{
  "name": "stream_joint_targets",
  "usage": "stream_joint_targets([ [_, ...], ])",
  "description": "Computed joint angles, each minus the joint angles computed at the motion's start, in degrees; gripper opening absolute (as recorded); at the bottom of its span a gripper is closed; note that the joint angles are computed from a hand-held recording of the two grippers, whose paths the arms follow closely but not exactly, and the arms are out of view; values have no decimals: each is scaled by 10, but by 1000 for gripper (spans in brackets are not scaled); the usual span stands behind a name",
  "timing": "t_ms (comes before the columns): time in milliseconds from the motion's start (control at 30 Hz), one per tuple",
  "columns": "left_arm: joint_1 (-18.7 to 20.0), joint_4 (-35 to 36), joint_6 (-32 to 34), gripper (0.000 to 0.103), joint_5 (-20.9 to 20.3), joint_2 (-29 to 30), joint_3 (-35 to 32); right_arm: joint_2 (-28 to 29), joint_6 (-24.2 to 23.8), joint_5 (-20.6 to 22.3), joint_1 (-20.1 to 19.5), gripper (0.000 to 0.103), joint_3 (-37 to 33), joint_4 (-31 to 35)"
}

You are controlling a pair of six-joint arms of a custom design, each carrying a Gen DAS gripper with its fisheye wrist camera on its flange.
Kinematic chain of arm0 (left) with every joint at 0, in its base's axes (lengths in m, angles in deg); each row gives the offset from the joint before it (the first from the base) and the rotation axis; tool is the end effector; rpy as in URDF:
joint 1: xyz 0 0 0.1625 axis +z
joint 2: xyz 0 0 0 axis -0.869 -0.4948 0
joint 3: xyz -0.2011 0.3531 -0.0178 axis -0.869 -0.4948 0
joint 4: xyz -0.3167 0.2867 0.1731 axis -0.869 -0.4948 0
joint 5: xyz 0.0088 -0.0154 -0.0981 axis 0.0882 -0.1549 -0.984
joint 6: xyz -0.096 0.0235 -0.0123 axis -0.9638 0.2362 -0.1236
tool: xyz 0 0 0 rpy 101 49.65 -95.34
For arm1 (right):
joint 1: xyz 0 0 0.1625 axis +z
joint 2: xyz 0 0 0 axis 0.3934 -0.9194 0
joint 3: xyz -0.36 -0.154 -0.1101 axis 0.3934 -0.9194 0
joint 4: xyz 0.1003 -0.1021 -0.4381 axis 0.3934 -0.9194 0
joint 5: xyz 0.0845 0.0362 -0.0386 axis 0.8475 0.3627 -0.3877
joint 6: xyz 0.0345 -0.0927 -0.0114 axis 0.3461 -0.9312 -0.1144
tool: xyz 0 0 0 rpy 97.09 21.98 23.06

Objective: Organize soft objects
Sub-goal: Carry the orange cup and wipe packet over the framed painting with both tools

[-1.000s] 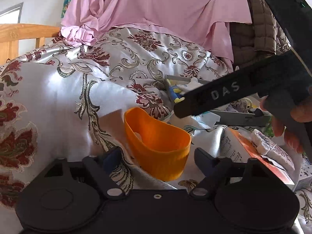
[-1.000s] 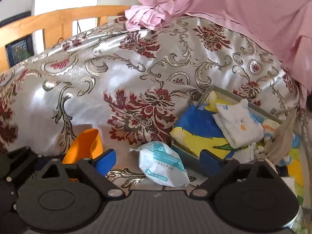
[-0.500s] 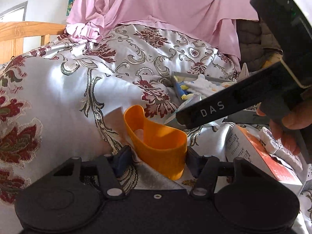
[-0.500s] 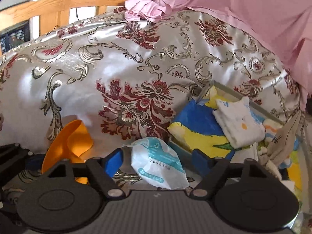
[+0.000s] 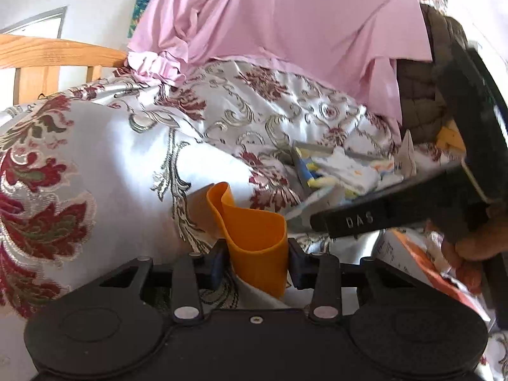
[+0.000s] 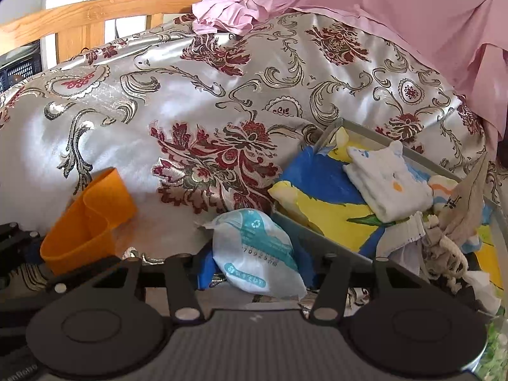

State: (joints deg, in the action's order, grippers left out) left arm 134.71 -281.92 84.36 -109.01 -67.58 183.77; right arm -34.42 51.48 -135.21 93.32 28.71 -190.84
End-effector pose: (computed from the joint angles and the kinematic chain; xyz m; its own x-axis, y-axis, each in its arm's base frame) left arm 0.0957 -0.3084 0.1439 -0.8219 0.0692 -0.5655 0.5395 0.4130 -0.7337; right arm 0.2890 -0.4190 -0.1455 -0.4849 -0.4237 0.7651 -0.8102 0.5472 -0.2104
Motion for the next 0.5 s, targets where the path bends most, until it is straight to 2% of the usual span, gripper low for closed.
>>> stream_joint_targets([
  [400,0,-8,-6,40,-15,-5,1,-20,10,52,-4,55,47,-78],
  [500,-13,-7,-7,40,-3,-8,3,-29,10,65,-6,55,59,-96],
])
